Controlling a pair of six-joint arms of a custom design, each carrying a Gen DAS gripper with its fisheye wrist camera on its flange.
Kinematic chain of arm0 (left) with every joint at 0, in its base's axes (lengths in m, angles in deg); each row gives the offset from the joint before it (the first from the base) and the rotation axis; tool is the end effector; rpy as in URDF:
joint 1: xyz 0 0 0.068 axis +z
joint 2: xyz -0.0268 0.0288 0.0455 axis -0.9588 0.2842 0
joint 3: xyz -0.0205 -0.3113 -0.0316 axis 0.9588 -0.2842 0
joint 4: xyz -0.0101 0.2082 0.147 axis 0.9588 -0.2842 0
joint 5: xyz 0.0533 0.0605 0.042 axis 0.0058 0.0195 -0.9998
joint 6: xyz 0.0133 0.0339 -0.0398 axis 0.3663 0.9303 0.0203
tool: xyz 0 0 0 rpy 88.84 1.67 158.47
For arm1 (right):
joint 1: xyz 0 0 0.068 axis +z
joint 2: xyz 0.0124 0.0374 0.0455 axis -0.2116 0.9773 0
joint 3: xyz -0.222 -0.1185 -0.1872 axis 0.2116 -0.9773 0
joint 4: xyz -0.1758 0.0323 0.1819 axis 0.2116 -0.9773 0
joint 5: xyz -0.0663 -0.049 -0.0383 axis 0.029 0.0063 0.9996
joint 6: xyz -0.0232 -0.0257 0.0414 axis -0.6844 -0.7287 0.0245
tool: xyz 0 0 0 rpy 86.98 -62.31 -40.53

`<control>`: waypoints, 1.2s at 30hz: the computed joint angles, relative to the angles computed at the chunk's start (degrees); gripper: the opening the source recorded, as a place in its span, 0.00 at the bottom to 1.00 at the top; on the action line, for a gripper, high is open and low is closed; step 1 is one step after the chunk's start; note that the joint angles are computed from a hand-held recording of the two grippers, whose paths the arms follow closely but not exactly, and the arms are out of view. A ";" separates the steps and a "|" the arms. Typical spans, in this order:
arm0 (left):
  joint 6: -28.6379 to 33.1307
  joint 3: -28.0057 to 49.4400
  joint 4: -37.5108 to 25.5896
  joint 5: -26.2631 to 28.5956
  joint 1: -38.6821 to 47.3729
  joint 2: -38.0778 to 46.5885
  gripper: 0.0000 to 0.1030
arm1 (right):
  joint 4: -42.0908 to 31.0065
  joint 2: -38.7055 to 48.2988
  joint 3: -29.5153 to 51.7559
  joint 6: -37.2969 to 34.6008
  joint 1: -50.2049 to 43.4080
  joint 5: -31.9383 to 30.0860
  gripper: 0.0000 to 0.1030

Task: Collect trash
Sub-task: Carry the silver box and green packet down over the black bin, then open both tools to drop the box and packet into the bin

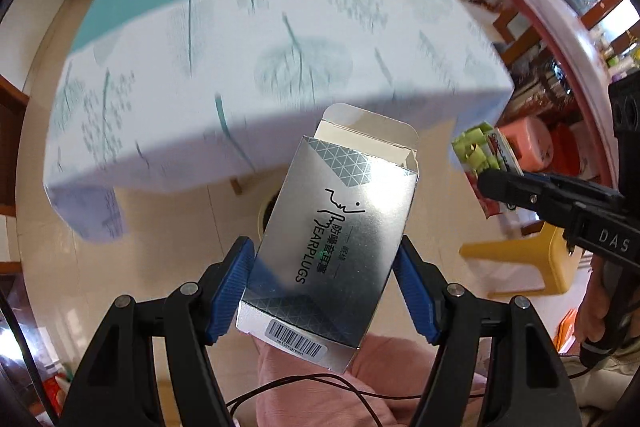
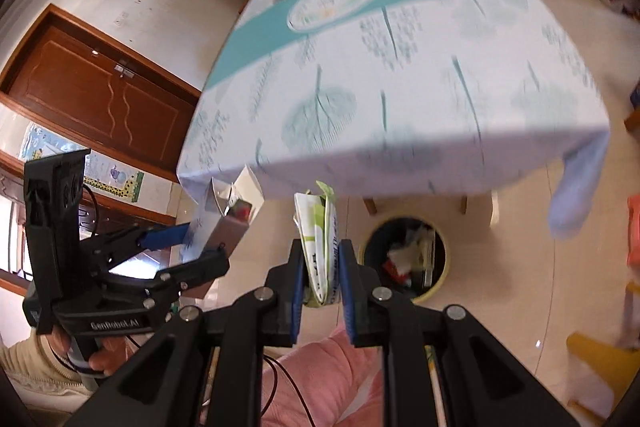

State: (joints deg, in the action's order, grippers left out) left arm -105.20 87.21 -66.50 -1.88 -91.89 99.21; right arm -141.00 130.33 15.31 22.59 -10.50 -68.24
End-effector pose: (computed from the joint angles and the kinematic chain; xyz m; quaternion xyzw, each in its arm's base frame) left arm 0.2693 -0.0917 0.4149 0.0154 0.9934 -0.0592 0.0969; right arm 0.2899 0.0284 0.3905 -0.0792 0.9488 0.2858 0.1083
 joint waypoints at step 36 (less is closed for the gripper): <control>2.77 -53.76 71.80 2.93 7.67 30.09 0.84 | 79.78 30.61 -53.64 28.97 9.22 10.06 0.37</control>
